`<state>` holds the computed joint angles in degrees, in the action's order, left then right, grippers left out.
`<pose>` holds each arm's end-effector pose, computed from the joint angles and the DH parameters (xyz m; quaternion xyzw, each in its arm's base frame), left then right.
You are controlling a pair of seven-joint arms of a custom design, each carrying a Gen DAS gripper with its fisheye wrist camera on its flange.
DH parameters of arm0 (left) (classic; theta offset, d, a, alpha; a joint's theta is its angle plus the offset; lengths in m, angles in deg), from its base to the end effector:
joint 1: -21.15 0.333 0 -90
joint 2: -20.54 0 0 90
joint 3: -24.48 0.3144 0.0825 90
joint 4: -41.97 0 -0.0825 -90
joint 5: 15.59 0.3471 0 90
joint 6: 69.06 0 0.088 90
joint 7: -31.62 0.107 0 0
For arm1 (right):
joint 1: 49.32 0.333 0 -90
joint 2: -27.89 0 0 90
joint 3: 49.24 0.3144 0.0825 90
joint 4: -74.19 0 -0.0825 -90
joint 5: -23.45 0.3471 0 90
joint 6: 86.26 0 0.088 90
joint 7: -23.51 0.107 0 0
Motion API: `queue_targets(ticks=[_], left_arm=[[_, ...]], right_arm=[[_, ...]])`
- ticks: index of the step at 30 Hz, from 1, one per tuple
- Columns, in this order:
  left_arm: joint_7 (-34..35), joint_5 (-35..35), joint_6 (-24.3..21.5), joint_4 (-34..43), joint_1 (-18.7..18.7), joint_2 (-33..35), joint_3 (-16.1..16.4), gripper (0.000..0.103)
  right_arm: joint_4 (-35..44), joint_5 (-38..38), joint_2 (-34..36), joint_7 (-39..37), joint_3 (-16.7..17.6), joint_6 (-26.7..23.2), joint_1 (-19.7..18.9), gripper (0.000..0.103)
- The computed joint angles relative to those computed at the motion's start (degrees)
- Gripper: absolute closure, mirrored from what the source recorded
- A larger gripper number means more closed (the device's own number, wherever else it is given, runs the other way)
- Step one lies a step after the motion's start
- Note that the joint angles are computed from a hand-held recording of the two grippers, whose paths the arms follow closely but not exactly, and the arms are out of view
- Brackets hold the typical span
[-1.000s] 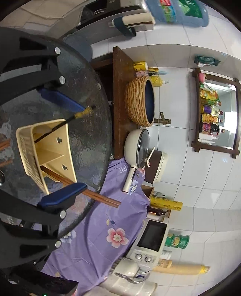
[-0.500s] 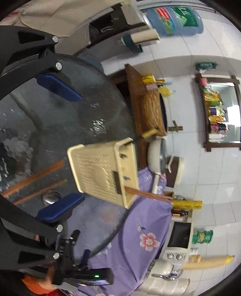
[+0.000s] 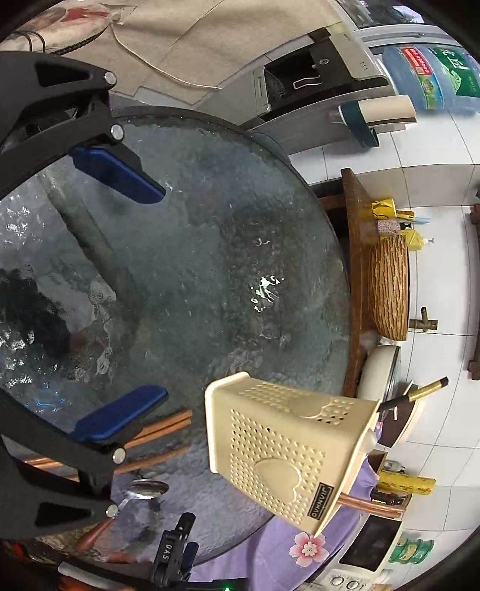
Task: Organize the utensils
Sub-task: 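Move both tools back down toward the remaining utensils on the table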
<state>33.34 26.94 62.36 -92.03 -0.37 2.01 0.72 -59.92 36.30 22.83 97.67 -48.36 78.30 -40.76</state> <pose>0.3169 -0.3168 0.4981 -0.7496 0.5464 -0.2269 0.2967 0.5040 0.0712 0.4618 -0.7494 0.5855 -0.1855 0.2472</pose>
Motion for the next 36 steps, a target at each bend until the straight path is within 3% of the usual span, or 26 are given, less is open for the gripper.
queue_targets(ticks=[2, 6, 12, 16, 20, 23, 25, 30, 36], left_arm=[[0.1, -0.2, -0.7, -0.9, -0.3, -1.6, -0.1, 0.006], [-1.0, -1.3, -6.2, -5.2, -1.6, -9.5, -1.9, 0.006], [-6.2, -5.5, -20.6, -7.8, -1.4, -15.1, -5.3, 0.006], [-9.6, -6.0, -31.0, -1.7, 0.5, -11.0, -5.8, 0.006], [-15.0, -4.4, -46.3, 8.4, 2.4, -3.1, -9.1, 0.006], [-16.3, -3.8, -55.4, 14.6, 1.5, 3.8, -11.0, 0.006], [-17.8, -4.4, -58.9, 18.0, 0.6, 7.7, -11.0, 0.006], [-28.2, -6.4, -49.9, 16.2, -2.1, 5.6, -6.5, 0.006], [-31.9, -5.4, -47.0, 13.1, -5.0, 4.4, -2.6, 0.006]], right_arm=[[0.3, 0.2, 0.3, -0.3, -0.1, 0.0, 0.0, 0.004], [0.1, 0.8, 0.2, -0.7, -0.2, 0.2, 0.1, 0.004], [-0.2, 1.5, -0.1, -1.5, -0.3, 0.3, 0.1, 0.004], [-0.5, 1.7, -0.4, -1.6, -0.3, 0.4, 0.1, 0.004], [-0.2, 1.7, 0.3, -1.5, -0.1, 0.7, 0.1, 0.004], [-0.3, 1.9, 0.1, -1.8, -0.3, 0.7, 0.1, 0.004], [-0.3, 1.8, 0.1, -1.7, -0.2, 0.7, 0.1, 0.004], [-0.2, 1.6, 0.2, -1.4, -0.1, 0.7, 0.1, 0.004], [0.0, 1.3, 0.2, -1.1, -0.1, 0.4, 0.0, 0.004]])
